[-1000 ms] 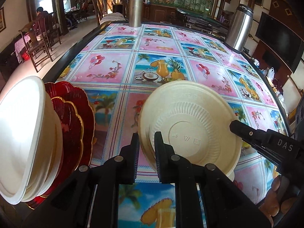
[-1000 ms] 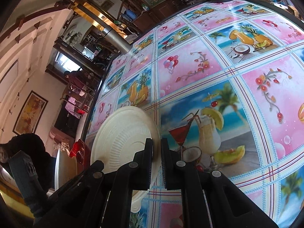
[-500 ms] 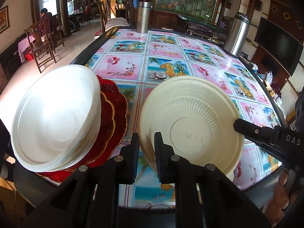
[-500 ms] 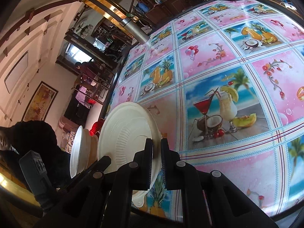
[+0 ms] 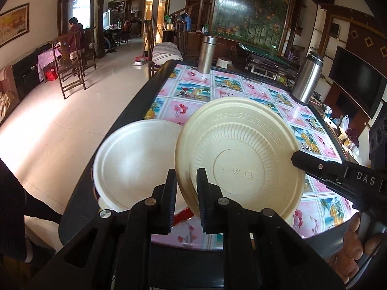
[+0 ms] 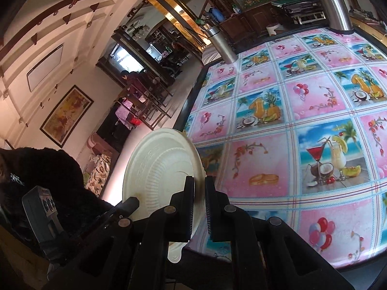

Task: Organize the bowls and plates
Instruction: 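Lower the beige bowl onto the white bowl atop the red plates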

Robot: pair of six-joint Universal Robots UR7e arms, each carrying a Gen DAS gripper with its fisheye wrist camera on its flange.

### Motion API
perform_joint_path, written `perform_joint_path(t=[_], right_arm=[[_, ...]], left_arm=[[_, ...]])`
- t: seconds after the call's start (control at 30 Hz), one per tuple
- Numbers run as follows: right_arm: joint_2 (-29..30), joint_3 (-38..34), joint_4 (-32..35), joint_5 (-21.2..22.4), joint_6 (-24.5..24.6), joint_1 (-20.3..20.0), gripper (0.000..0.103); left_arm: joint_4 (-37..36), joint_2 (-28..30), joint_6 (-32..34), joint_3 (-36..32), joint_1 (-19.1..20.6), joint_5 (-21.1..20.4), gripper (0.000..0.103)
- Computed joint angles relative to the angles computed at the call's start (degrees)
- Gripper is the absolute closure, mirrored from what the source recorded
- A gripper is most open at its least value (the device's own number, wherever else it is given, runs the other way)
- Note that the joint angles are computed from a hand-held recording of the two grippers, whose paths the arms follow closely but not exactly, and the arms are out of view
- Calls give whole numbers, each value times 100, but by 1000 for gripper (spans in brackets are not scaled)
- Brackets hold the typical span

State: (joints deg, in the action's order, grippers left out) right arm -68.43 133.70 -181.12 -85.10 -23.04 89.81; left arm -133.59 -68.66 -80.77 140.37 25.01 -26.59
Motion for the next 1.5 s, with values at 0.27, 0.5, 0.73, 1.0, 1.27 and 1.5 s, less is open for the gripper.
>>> perform_joint_path(t=[0.27, 0.5, 0.73, 1.0, 1.27, 1.5], right_arm=[[855, -563, 68, -248, 353, 619, 94], [1438, -945, 297, -445, 531, 857, 94], [1651, -1033, 300, -536, 555, 999, 94], [1785, -1096, 338, -732, 610, 1014, 94], [1887, -1189, 339, -819, 662, 990, 94], [1974, -1267, 283, -970, 670, 1067, 94]], left_arm=[[541, -763, -127, 122, 406, 35, 89], [402, -1078, 54, 231, 782, -168, 89], [770, -1173, -246, 251, 793, -206, 89], [22, -1088, 338, 353, 1106, -480, 89], [-468, -998, 793, 371, 1313, -676, 89], [-511, -1051, 944, 356, 1362, -708, 89]])
